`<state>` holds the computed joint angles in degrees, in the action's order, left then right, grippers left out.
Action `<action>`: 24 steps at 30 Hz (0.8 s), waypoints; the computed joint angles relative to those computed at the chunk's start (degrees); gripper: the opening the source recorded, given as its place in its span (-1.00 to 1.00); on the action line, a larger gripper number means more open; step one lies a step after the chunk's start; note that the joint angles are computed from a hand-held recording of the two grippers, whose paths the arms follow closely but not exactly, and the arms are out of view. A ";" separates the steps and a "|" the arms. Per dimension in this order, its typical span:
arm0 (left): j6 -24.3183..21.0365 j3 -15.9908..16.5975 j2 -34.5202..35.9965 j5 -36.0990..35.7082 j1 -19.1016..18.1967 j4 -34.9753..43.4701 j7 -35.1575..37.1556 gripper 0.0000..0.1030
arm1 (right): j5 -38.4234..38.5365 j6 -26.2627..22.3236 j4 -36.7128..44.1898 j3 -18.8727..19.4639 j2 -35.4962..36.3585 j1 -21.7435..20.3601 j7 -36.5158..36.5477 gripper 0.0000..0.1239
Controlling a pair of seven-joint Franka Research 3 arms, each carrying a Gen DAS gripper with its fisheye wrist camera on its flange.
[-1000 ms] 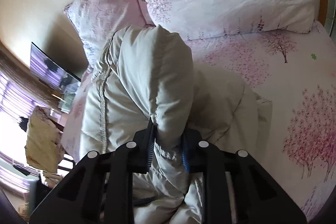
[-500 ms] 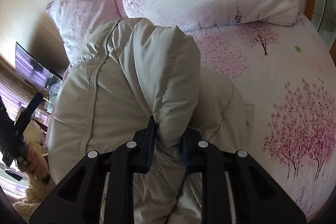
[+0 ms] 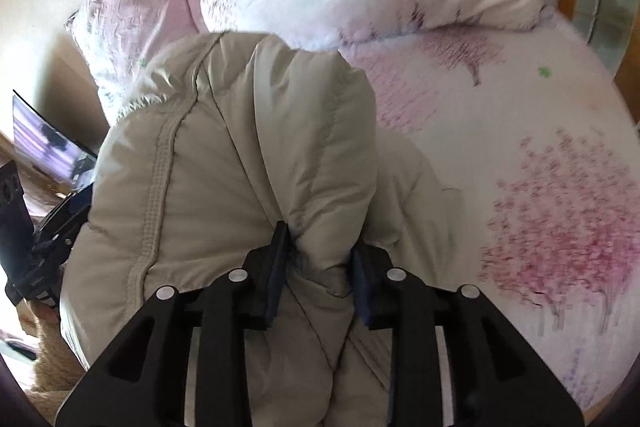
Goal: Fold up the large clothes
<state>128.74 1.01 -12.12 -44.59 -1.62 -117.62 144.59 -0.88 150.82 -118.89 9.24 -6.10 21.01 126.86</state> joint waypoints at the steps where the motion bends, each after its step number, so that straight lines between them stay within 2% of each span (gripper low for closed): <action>1: -0.04 -0.11 -0.02 0.33 0.01 -0.16 -0.11 0.51 | -3.11 0.51 -0.95 0.52 -1.31 -0.49 2.60 -0.52; 5: 0.99 -0.52 0.05 1.58 -0.20 -0.78 -0.38 0.50 | -9.16 6.31 -6.04 2.39 -6.54 -2.79 9.01 -0.52; 8: 1.85 -0.78 0.02 2.19 -0.40 -1.13 -0.60 0.50 | -10.67 9.58 -8.36 4.32 -8.74 -4.14 9.97 -0.55; 13: 2.32 -0.51 -0.37 2.34 -0.93 -1.81 -0.48 0.51 | -11.12 6.90 -7.33 5.86 -6.64 -3.72 8.25 -0.58; 17: 1.28 -0.09 -0.28 1.29 -0.89 -1.78 0.07 0.52 | -8.15 11.04 -9.99 4.55 -5.57 -2.56 8.90 -0.60; 24: -0.51 -0.01 0.42 -0.28 -0.43 -1.68 0.41 0.64 | -11.45 17.37 -13.96 6.25 -5.02 -4.20 14.69 -0.60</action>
<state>128.23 0.99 -11.70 -44.87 -2.04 -119.30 145.00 -12.33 168.19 -132.85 15.49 -11.12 16.81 141.55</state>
